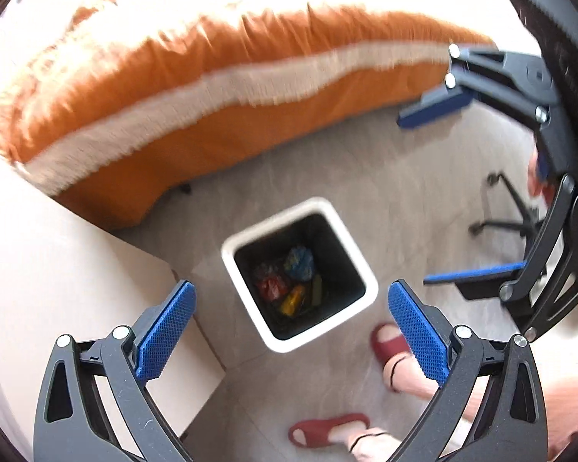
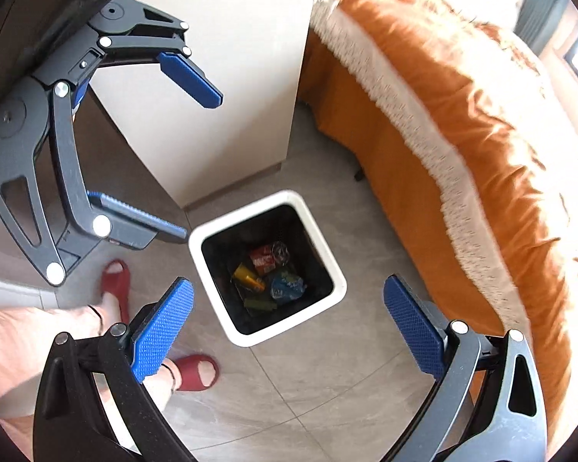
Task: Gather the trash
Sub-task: 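Move both open tools back to the desk wrappers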
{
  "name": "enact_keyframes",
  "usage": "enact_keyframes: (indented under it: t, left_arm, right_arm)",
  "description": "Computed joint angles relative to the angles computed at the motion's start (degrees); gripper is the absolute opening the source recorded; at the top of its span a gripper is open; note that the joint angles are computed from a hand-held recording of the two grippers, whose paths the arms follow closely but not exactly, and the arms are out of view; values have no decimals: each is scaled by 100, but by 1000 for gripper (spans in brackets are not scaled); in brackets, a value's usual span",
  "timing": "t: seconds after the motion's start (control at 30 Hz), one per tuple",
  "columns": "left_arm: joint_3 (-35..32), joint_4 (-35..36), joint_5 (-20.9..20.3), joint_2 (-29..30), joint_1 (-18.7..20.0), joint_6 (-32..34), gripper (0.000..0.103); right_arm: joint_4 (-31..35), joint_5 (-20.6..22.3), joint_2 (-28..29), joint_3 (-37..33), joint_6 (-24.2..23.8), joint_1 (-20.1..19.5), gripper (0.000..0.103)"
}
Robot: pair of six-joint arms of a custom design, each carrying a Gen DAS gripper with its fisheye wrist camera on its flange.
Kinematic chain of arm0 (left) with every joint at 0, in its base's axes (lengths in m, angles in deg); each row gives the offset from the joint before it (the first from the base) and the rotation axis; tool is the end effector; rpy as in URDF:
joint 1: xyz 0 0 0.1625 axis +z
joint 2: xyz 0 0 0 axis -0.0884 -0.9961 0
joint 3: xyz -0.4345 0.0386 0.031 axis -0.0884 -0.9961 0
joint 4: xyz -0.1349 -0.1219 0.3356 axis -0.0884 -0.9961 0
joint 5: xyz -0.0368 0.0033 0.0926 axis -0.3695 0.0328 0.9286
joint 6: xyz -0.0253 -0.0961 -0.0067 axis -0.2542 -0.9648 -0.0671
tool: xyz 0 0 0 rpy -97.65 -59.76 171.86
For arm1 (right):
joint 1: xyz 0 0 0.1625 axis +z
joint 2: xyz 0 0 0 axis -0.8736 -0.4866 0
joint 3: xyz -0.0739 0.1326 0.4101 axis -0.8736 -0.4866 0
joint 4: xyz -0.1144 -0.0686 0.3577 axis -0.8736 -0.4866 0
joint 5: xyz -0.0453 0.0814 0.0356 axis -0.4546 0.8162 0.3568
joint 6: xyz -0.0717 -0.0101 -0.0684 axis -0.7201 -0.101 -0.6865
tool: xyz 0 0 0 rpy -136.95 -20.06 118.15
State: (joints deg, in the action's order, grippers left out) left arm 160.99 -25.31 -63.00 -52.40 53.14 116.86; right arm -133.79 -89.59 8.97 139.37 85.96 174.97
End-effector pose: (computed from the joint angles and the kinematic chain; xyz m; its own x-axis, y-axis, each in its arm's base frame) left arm -0.2751 -0.5483 0.1849 -0.1666 0.9833 -0.0739 0.9104 0.1822 0.3714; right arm 0.2642 -0.4425 0.1851 -0.6363 -0.2493 0.7300 -0.4373 0.8962 -0.0751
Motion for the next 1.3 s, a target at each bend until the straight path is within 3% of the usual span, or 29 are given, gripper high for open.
enact_keyframes:
  t: [0.2,0.3,0.5,0.67,0.77,0.93,1.17,1.3]
  left_arm:
    - [-391,261,4,-529,-393,-371,98]
    - [-583,461,427,-709,-624,-838,98]
    - [-1248,1077,735,-1194,-868,-1858,98]
    - [-1796,1077,1145,-1530,-820,-2447,98]
    - [-2053,988,1623,-1704,-754,-2634,98]
    - [-2439,1020,2624,-2007,-572,-2834,98]
    - [-3069,1620,3796,-2330,-315,-3293,98]
    - [-3575,2052,4349,-2424,-79,-3667,98]
  right_arm:
    - [1063,-336,-356,-599,1097,718,99]
    - [1530,-639,-395,-1045,1643,1101,99]
    - [1798,-930,-122,-2078,2092,1661,99]
    - [1151,-709,469,-2979,1428,1912,99]
    - [938,-456,904,-3555,990,1998,99]
    - [920,329,1950,-4945,130,2086,99]
    - [1864,1515,3586,-7390,-419,2198,99]
    - [3121,2031,4860,-9651,-622,2247,99]
